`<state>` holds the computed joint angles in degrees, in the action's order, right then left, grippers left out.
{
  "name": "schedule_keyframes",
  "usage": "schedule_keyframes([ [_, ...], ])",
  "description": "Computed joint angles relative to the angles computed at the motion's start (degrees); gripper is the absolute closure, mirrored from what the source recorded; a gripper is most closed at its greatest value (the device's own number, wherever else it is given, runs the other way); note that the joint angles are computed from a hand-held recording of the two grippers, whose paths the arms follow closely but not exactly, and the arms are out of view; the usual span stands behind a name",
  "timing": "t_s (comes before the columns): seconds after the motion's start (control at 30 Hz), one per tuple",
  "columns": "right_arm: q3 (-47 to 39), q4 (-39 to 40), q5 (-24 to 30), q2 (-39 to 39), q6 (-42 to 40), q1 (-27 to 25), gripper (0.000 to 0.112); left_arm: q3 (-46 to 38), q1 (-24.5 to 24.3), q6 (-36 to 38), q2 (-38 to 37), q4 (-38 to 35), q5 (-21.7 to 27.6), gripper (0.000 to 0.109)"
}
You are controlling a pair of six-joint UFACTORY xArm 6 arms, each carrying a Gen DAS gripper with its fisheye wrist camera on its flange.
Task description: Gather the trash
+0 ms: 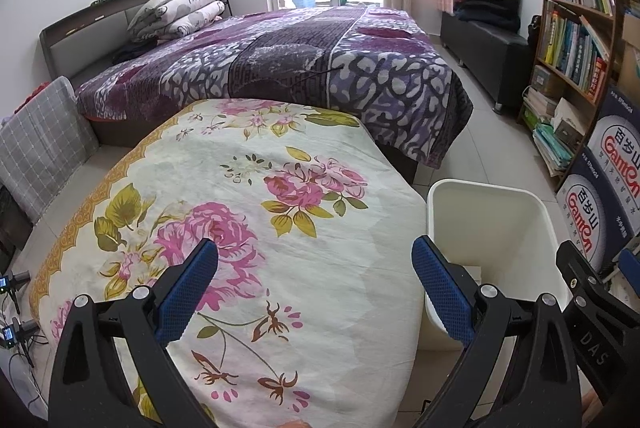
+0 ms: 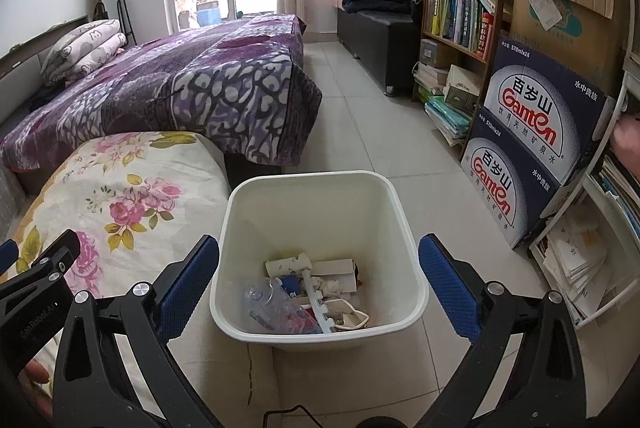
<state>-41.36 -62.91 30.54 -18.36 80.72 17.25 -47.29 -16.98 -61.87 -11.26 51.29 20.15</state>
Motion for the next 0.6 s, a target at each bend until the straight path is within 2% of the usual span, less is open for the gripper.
schedule_keyframes([
  [0.6, 0.1, 0.3, -0.4, 0.3, -0.1, -0.1, 0.017, 0.1, 0.7, 0.2, 0.1, 0.2, -0.5, 0.014],
])
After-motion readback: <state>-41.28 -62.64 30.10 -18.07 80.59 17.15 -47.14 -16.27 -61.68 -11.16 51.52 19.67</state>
